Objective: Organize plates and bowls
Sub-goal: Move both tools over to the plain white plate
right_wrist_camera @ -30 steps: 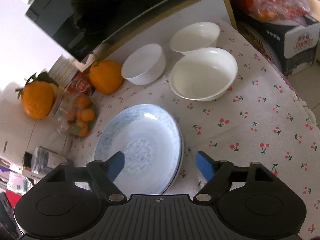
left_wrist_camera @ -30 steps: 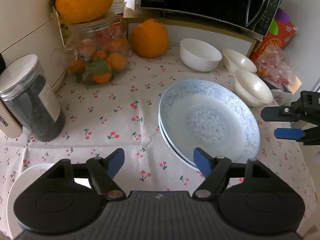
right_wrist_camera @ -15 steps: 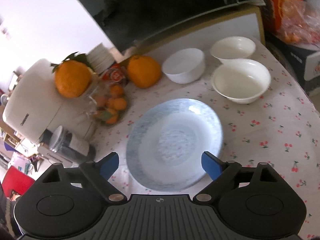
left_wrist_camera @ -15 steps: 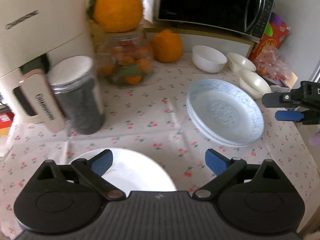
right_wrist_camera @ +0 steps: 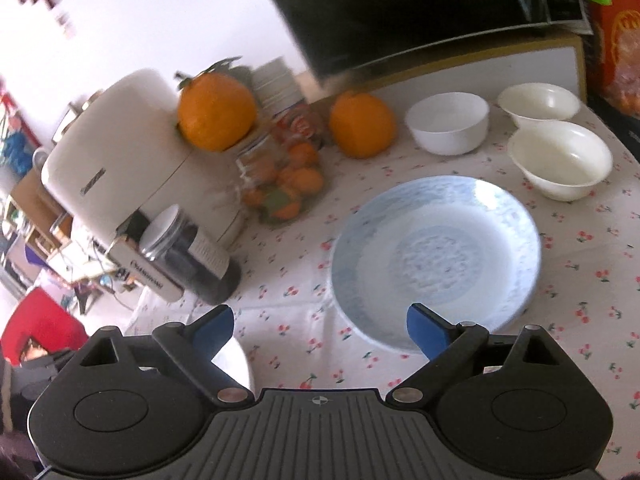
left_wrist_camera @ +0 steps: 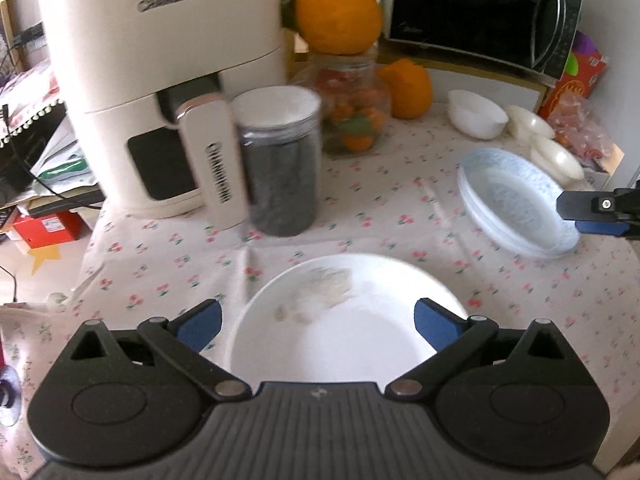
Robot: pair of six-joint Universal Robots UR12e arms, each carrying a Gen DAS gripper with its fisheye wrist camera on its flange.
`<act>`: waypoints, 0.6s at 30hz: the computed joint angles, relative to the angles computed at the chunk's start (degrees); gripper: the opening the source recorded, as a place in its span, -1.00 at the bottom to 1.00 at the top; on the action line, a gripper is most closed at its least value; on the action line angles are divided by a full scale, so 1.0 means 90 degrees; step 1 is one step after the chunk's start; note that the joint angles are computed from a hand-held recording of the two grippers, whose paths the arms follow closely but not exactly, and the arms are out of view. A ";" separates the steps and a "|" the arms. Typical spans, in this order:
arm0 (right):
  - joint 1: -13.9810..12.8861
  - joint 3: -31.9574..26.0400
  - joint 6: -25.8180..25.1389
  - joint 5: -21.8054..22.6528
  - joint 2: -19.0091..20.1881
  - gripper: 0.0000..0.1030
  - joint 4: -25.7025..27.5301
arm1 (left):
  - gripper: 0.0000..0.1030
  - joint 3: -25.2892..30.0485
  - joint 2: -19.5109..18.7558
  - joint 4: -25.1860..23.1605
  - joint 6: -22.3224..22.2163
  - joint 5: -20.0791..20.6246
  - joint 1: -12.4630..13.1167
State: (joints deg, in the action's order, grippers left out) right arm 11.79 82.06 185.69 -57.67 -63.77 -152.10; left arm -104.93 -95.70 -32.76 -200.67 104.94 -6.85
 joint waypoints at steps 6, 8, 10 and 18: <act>0.0141 0.0144 -0.0382 0.0075 -0.0041 0.85 -0.0042 | 0.98 -0.0224 0.0139 -0.0213 0.0011 -0.0123 0.0160; 0.0198 0.0166 -0.0516 0.0065 -0.0047 0.84 0.0050 | 0.98 -0.0259 0.0168 -0.0352 0.0008 -0.0126 0.0194; 0.0248 0.0181 -0.0652 0.0037 -0.0059 0.84 0.0160 | 0.97 -0.0280 0.0195 -0.0500 -0.0010 -0.0182 0.0240; 0.0435 0.0217 -0.1219 -0.0042 -0.0091 0.85 0.0710 | 0.82 -0.0282 0.0281 -0.1115 -0.0341 -0.0603 0.0403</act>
